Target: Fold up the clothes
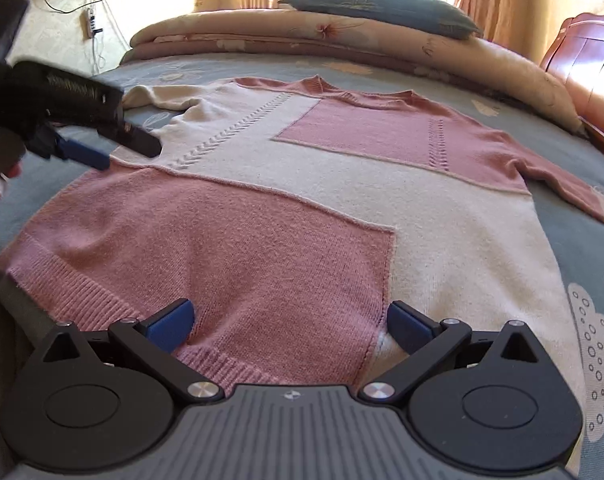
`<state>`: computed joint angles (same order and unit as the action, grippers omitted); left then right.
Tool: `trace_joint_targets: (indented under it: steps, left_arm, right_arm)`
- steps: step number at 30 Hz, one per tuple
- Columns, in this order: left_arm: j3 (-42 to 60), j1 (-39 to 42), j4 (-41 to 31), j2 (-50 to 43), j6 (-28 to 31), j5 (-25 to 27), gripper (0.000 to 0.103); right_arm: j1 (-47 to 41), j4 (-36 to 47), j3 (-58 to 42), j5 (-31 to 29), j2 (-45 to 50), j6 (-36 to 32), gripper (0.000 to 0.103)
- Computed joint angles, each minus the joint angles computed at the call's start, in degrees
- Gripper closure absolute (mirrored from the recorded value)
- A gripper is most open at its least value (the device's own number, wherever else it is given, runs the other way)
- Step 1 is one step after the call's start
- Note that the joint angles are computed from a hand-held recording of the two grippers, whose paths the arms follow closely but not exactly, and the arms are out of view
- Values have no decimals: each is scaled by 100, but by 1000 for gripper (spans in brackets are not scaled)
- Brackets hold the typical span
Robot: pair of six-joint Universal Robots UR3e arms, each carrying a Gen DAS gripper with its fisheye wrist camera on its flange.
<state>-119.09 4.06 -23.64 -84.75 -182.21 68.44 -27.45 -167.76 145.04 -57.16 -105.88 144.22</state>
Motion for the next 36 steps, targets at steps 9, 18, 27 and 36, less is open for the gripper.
trace_joint_targets:
  steps: [9,18,27,36]
  left_arm:
    - [-399,-621,485,-227,281,507,14]
    - [-406,-623,300,-180,596,420,1]
    - [-221,-902,241,-328,625,796,1]
    - [-490,-684,466,-233,927,472,1]
  right_arm:
    - [-1065,552,74,423,-895,-41,0]
    - [-3370,4078,425,1167,-2873,-1738,0]
    - [-2582,1959,-272,1524,-1105,-235,0]
    - [-2848,2203,-573,1741,-35,51,0]
